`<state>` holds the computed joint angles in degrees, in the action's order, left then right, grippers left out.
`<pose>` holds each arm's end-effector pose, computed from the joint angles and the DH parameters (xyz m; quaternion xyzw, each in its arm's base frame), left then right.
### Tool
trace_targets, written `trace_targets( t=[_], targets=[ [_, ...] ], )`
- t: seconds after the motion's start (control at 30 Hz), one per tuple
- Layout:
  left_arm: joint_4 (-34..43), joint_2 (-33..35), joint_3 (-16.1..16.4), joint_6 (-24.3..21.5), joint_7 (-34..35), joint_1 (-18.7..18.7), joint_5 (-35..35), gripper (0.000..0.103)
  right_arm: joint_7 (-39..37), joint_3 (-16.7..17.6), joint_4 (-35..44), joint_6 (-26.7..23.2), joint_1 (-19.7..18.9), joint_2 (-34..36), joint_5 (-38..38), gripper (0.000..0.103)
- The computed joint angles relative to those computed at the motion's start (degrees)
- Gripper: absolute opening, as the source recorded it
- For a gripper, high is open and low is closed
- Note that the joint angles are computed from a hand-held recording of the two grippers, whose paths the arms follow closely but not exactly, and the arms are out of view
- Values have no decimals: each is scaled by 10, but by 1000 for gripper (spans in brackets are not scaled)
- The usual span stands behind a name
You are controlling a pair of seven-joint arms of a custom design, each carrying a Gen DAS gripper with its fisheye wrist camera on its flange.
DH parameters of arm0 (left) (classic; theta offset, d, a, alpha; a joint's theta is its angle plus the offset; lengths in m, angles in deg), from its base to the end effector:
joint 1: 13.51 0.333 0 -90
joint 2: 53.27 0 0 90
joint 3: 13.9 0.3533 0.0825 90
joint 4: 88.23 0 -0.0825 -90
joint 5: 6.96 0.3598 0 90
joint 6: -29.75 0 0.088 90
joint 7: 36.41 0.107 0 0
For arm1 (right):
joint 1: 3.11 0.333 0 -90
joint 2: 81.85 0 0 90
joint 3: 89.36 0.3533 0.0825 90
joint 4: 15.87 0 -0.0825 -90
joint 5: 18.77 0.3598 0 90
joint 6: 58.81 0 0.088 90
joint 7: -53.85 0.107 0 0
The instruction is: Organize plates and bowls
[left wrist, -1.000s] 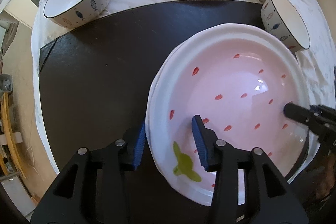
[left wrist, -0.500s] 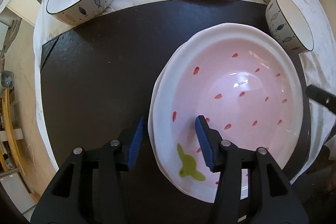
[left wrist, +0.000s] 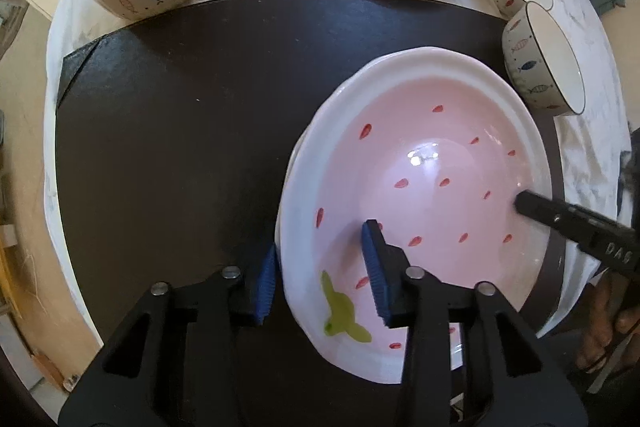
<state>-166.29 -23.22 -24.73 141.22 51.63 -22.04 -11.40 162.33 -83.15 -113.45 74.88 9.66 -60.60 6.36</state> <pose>0.6770 -0.2112 0.4680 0.6111 -0.7865 0.0746 0.0497 0.6372 0.2164 0.4532 -0.5897 0.7739 0.1185 0.1983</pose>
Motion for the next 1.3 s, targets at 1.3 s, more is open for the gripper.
trace_targets(
  t=[1.3],
  targets=[
    [-64, -43, 17, 43, 5, 5, 67, 34, -7, 6, 88, -70, 49, 42, -54, 36]
  ],
)
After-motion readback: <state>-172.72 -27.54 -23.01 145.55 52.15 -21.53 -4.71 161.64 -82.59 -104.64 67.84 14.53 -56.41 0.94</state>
